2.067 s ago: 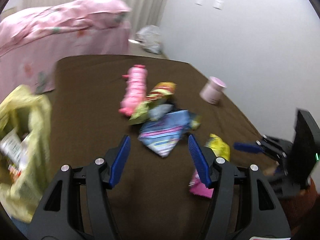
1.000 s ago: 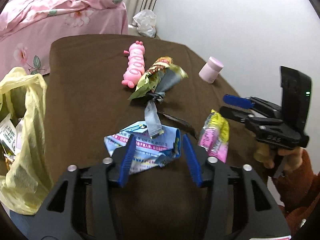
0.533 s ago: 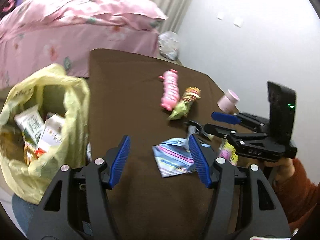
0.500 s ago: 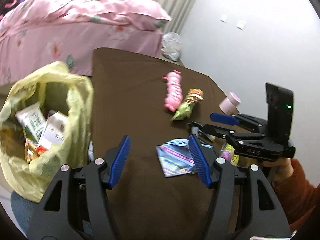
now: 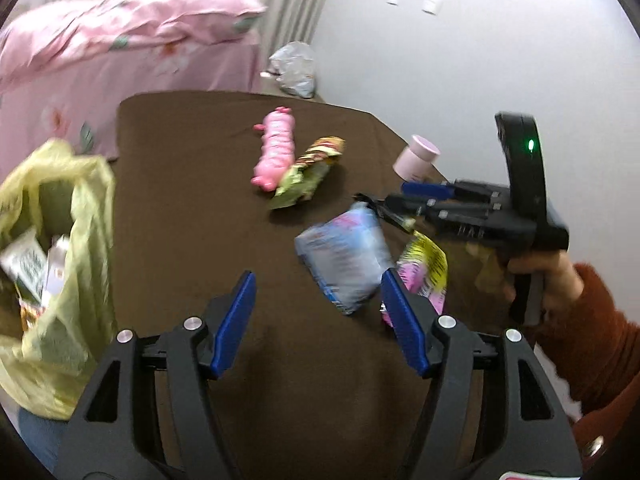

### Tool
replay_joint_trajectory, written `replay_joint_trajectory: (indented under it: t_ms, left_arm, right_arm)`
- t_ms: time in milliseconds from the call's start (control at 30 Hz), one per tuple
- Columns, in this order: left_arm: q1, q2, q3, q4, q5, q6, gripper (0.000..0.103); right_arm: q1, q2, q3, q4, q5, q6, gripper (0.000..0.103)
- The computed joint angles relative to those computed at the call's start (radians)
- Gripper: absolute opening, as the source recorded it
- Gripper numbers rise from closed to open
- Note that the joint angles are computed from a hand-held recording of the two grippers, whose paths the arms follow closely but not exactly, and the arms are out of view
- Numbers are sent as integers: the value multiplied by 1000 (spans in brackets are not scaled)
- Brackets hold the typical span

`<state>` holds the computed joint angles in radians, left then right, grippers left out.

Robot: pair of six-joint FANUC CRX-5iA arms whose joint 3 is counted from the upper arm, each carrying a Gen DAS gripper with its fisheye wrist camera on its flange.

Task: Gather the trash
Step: 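Grasp the blue-white wrapper with the left tool while the right tool approaches the yellow-pink wrapper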

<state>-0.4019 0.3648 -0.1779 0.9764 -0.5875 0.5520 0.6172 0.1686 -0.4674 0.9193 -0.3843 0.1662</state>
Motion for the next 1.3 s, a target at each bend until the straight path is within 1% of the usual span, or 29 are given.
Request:
replay_joint_trajectory:
  t_ms: [67, 133, 200, 233, 267, 300, 333, 367, 400, 433, 467, 500, 533, 600, 667, 700, 733, 800, 900, 933, 1000, 1033, 1067, 1100, 1133, 1200, 1233, 1300]
  left_arm:
    - [-6, 4, 3, 10, -11, -23, 62]
    - [-7, 12, 17, -4, -19, -7, 62]
    - [-9, 25, 39, -36, -16, 44, 62]
    - [-9, 30, 46, -44, -11, 68, 62]
    - [-10, 35, 57, -70, 5, 116, 62]
    - [-12, 39, 70, -114, 27, 170, 62]
    - [-14, 36, 75, -154, 54, 211, 62]
    - [-18, 27, 72, -202, 98, 255, 62]
    - [-19, 20, 63, -205, 121, 260, 62]
    - [-17, 17, 54, -179, 124, 244, 62]
    - [-12, 16, 45, -142, 113, 219, 62]
    - [-7, 16, 43, -128, 99, 209, 62]
    - [-3, 16, 42, -133, 93, 214, 62]
    - [5, 20, 52, -170, 72, 246, 68]
    - [12, 31, 63, -181, 38, 262, 72]
    - [15, 37, 65, -179, 21, 264, 72]
    - [15, 36, 62, -175, 16, 259, 72]
    - [11, 25, 38, -139, 20, 223, 72]
    - [-2, -8, -27, 1, 42, 94, 72]
    - [-6, -19, -45, 49, 40, 47, 72]
    - [-10, -25, -52, 90, 17, 6, 72]
    - [-14, -23, -49, 91, 14, 2, 72]
    - [-18, -19, -40, 77, 16, 13, 72]
    - [-22, -6, -13, 12, 21, 76, 72]
    - [-22, 6, 11, -39, 17, 129, 71]
    - [-24, 39, 64, -126, -5, 228, 59]
    - [-25, 56, 90, -166, -17, 278, 55]
    - [-23, 84, 132, -233, -42, 373, 40]
  right_arm:
    - [-20, -34, -50, 73, 27, -94, 44]
    - [-39, -67, -99, 151, 39, -194, 44]
    - [-46, -88, -136, 206, 36, -267, 44]
    - [-47, -94, -148, 214, 38, -284, 44]
    - [-46, -100, -156, 210, 41, -285, 44]
    - [-39, -102, -162, 201, 36, -278, 44]
    - [-24, -99, -161, 181, 12, -258, 44]
    - [-14, -96, -161, 179, -3, -256, 44]
    - [-2, -91, -157, 152, -18, -233, 44]
    - [1, -87, -157, 127, -9, -215, 44]
    - [3, -83, -154, 97, 3, -194, 44]
    - [9, -77, -146, 45, 13, -155, 44]
    - [17, -70, -136, 3, 10, -121, 44]
    - [22, -69, -136, -3, 11, -116, 44]
    - [30, -68, -118, -86, 12, -47, 46]
    - [32, -69, -110, -128, 16, -13, 48]
    - [31, -70, -106, -150, 18, 0, 48]
    - [32, -76, -101, -202, 25, 22, 49]
    - [19, -100, -121, -267, 81, 44, 49]
    - [18, -106, -123, -290, 92, 73, 49]
    - [16, -113, -147, -216, 100, 9, 48]
    - [22, -111, -151, -166, 75, -40, 48]
    - [36, -105, -148, -107, 21, -91, 48]
    - [41, -101, -152, -41, -11, -142, 48]
    - [43, -102, -166, 71, -45, -228, 48]
    - [44, -109, -183, 226, -94, -340, 48]
    - [41, -113, -185, 259, -98, -359, 48]
    - [35, -115, -179, 290, -91, -361, 48]
